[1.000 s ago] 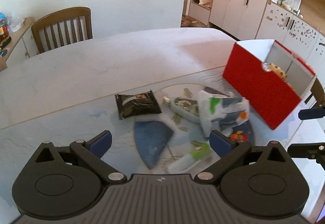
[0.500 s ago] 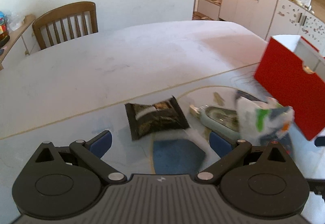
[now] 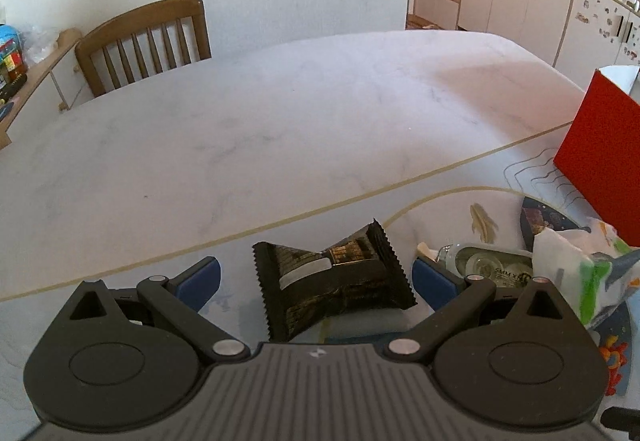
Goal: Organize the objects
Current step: 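Grasp the black snack packet with the left tool while the right tool grasps the orange plush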
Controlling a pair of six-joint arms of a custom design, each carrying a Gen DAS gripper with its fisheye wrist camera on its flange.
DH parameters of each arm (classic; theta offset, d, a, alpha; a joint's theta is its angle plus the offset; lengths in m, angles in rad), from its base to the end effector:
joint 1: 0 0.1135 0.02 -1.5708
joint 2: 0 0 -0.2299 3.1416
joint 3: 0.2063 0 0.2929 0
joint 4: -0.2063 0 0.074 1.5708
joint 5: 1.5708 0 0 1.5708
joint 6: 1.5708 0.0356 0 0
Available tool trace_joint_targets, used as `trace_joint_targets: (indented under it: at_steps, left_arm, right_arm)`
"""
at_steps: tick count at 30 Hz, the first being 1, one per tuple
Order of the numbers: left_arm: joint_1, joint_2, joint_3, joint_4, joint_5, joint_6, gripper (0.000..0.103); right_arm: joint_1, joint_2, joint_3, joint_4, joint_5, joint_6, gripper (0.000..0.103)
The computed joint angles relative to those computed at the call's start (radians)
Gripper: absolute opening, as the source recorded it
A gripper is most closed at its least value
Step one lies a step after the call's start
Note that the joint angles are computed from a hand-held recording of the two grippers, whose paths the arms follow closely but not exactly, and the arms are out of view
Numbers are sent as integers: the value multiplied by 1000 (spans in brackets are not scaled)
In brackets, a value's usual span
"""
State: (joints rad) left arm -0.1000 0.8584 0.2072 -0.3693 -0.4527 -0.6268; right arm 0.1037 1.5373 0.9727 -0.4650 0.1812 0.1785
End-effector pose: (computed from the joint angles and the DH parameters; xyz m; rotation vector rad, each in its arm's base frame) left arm 0.1902 -0.0034 0.0711 -0.7948 2.3334 0.2827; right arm 0.3416 0.0291 0.1471 0.1614 2.5743 -0.1313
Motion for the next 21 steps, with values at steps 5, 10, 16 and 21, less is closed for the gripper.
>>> trace_joint_targets:
  at_steps: [5,10,16,21]
  left_arm:
    - [28,56,-3,56,29,6,102]
    - [42,102,4,93,37,8,102]
    - [54,89,-5,103,55,15,99]
    - [38,16,-39,96,59,41,77]
  right_arm:
    - [7,25,13,12,4,-8,77]
    - [18,37,18,30,5,-32,70]
    - [27,49,24,58,-6,-57,57]
    - [23,42,12,73,-10,-54,53]
